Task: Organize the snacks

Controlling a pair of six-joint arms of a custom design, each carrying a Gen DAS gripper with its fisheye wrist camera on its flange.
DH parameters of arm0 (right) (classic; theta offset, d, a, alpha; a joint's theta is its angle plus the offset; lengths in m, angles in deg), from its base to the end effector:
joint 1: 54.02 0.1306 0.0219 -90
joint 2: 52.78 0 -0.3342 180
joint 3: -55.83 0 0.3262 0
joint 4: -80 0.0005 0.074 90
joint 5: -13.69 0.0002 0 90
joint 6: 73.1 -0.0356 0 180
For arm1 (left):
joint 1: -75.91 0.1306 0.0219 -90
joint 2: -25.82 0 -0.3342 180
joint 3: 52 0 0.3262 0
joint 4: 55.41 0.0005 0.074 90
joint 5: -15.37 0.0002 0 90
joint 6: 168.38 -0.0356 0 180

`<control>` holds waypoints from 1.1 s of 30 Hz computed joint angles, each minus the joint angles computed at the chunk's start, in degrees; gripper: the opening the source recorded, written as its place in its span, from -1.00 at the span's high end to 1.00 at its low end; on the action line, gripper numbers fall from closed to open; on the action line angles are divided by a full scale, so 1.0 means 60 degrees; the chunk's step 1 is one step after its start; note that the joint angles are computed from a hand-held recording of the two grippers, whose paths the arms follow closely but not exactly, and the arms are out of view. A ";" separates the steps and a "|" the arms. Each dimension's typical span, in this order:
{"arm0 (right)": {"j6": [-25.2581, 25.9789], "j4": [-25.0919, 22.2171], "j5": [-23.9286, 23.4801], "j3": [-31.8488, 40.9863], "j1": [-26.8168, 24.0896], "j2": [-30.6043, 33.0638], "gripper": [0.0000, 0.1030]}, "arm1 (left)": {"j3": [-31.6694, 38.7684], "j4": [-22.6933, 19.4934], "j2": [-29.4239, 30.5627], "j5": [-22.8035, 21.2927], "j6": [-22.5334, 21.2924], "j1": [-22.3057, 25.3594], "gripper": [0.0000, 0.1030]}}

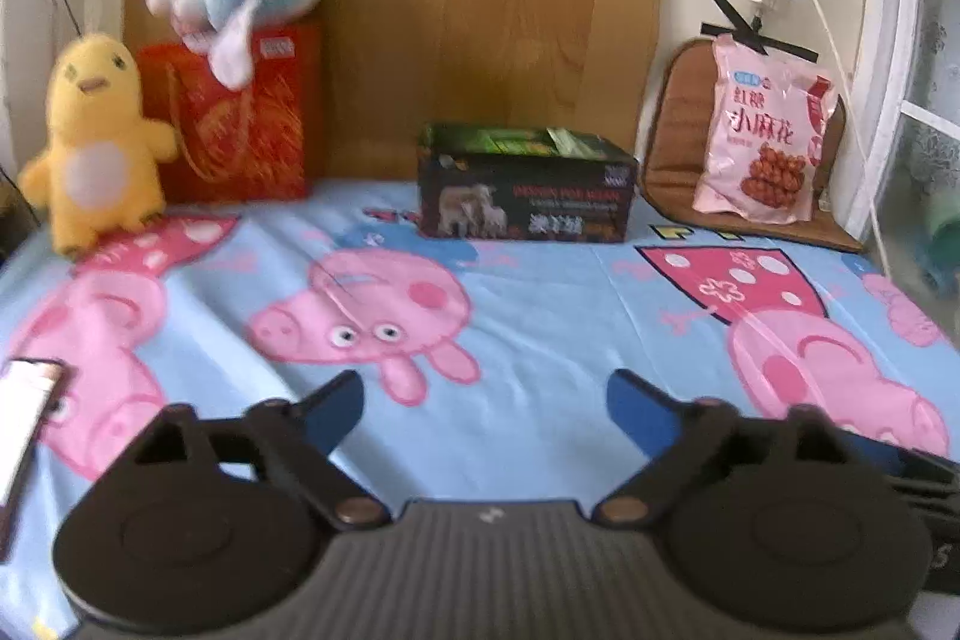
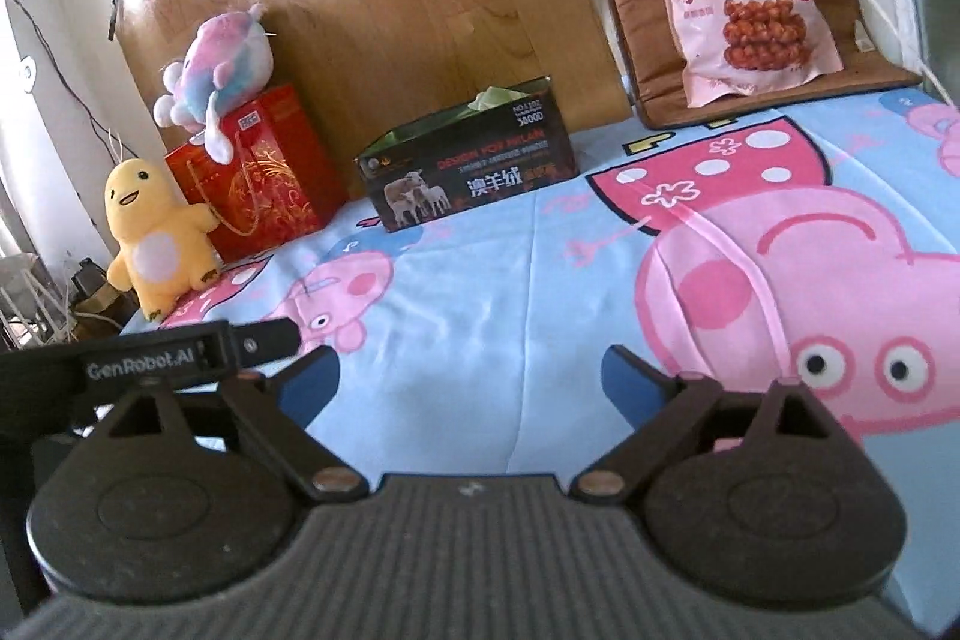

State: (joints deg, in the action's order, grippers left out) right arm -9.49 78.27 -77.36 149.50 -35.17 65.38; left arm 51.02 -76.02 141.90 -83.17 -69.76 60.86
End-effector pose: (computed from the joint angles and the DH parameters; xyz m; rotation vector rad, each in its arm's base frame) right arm 0.5438 0.1858 0.2414 0.1242 2.0635 0.5122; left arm 0.5588 -0.1453 0.2963 0.0348 2.1518 -0.0790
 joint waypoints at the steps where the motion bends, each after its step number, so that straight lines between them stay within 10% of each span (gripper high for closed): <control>1: -0.0034 0.0080 0.0080 -0.0139 0.0032 -0.0081 -0.86 | -0.0241 0.0196 -0.0154 -0.0195 -0.0096 -0.0061 -0.84; 33: -0.0442 0.0723 0.0400 -0.2126 0.0140 -0.1349 -0.89 | -0.2141 0.1144 -0.1532 -0.1409 -0.0091 -0.0642 -1.00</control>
